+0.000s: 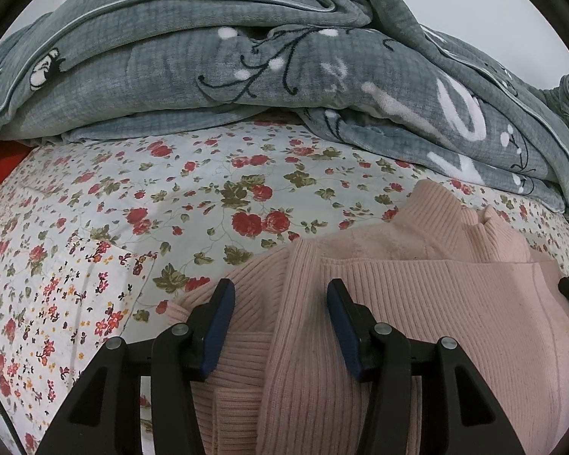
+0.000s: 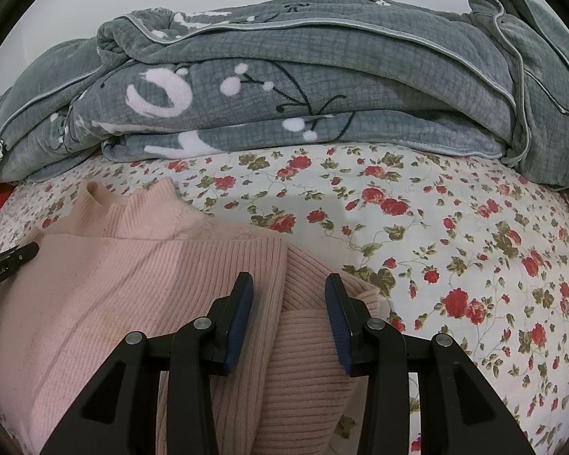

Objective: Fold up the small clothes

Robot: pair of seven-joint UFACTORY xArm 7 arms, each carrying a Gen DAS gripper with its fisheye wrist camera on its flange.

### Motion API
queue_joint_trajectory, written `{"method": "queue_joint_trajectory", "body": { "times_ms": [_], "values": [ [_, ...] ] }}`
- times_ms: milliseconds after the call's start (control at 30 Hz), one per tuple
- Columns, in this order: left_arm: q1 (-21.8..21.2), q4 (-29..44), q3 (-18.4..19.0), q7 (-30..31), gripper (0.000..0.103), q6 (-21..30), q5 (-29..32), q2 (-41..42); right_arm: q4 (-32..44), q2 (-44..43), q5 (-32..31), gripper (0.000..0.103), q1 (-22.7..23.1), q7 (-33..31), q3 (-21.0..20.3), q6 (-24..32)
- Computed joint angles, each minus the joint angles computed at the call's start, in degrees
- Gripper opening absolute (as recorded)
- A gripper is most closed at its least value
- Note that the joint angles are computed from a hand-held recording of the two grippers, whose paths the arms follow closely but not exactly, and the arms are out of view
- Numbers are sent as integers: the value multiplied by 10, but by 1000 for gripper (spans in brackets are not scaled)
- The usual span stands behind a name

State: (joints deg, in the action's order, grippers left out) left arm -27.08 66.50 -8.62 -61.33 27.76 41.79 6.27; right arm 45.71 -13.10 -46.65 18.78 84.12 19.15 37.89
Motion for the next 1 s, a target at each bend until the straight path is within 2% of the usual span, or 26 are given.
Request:
{"method": "queue_joint_trajectory", "body": {
  "times_ms": [167,267,300,400,433,500,567,700,833,900,967,1000],
  "values": [
    [1,-3,0,0,49,-5,0,-1,3,-2,-8,42,1,5,5,11],
    [2,-6,0,4,53,-20,-1,-3,3,-9,-30,45,2,20,12,18],
    [1,-5,-1,4,53,-19,0,-3,1,-14,-37,47,2,25,14,18],
    [-1,-6,-1,2,56,-25,9,-5,-3,-32,-65,64,-1,45,23,19],
    [-2,-6,-1,3,57,-27,12,-5,-4,-42,-74,65,-2,54,29,30],
    [-4,-6,-1,-4,58,-23,23,-6,11,-52,-88,66,-2,65,52,89],
    [-4,-5,-1,-9,60,-25,31,-6,28,-65,-78,70,8,59,64,134],
    [1,-16,-1,-16,61,-43,39,-14,49,-86,-51,74,31,46,88,167],
    [7,-28,-1,-34,61,-65,58,-28,59,-57,-21,74,65,69,119,146],
    [13,-36,-6,-15,61,-82,47,-41,75,-22,-28,74,78,103,141,168],
    [18,-46,-11,-26,63,-91,66,-63,83,11,-36,70,95,157,148,157],
    [23,-54,-15,-31,65,-97,69,-76,80,19,-46,64,104,183,148,140]
  ]
}}
